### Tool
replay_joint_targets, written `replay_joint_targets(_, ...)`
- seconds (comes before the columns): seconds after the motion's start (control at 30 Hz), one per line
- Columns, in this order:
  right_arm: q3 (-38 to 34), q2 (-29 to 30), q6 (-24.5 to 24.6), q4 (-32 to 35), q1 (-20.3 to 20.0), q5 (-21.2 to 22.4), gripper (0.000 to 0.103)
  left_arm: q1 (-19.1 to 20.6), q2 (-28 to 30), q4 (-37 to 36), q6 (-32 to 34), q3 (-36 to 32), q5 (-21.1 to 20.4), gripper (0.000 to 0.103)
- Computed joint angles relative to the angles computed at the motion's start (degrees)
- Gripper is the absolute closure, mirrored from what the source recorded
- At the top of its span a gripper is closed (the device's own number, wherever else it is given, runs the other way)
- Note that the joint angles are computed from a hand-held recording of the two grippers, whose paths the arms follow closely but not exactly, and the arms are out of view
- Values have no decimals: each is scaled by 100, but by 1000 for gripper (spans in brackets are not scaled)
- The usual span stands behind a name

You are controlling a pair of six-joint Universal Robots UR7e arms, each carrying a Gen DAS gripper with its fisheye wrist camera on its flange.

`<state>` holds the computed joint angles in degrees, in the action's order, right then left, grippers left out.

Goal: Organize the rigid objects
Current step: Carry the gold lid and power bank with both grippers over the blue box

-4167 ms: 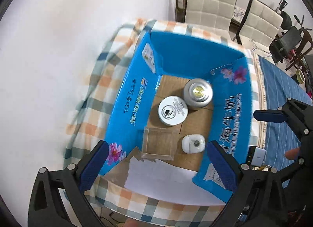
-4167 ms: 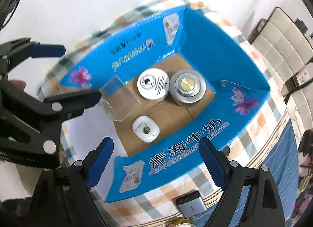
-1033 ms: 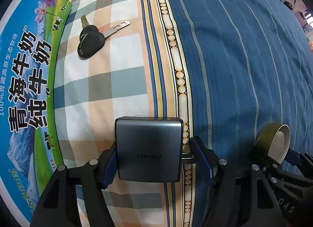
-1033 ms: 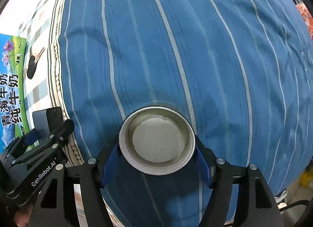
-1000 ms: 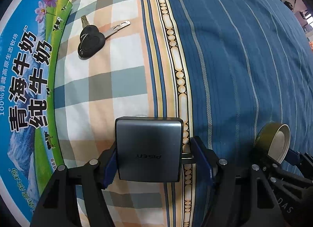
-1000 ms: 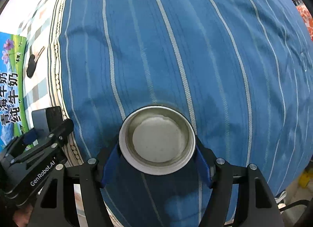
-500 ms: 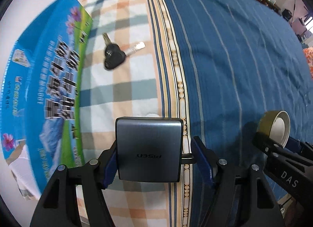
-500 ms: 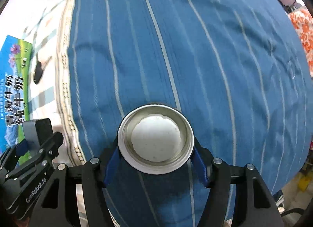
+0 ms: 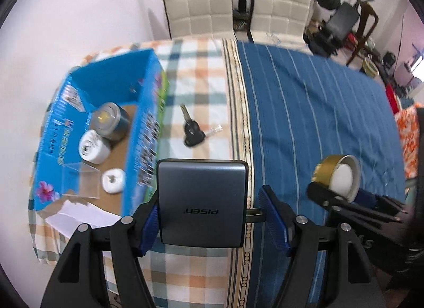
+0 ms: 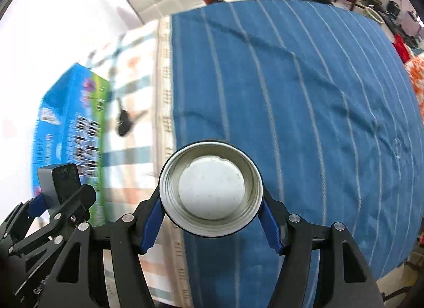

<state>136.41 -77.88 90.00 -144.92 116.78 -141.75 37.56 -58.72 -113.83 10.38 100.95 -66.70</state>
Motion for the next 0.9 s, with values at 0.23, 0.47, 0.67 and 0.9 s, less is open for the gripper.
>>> replay_joint_targets(0.23,-666,404,-1044,-839,-123,58,36,341,362,365,249,-1069,-62,35)
replay_joint_targets(0.47,-1761,996,-1752,-1142,-276,60,36,926,1253,801,975,-2800,264,35)
replay_joint_targets(0.67,-3021,1783,-2475,-1483,-563,276,36,1404,2533,1595,1532,-4882,609,35)
replay_joint_targets(0.9,-4585,2687,-2927,-869,-1075,803,36,1795,4384,3354,1481,-7834,822,35)
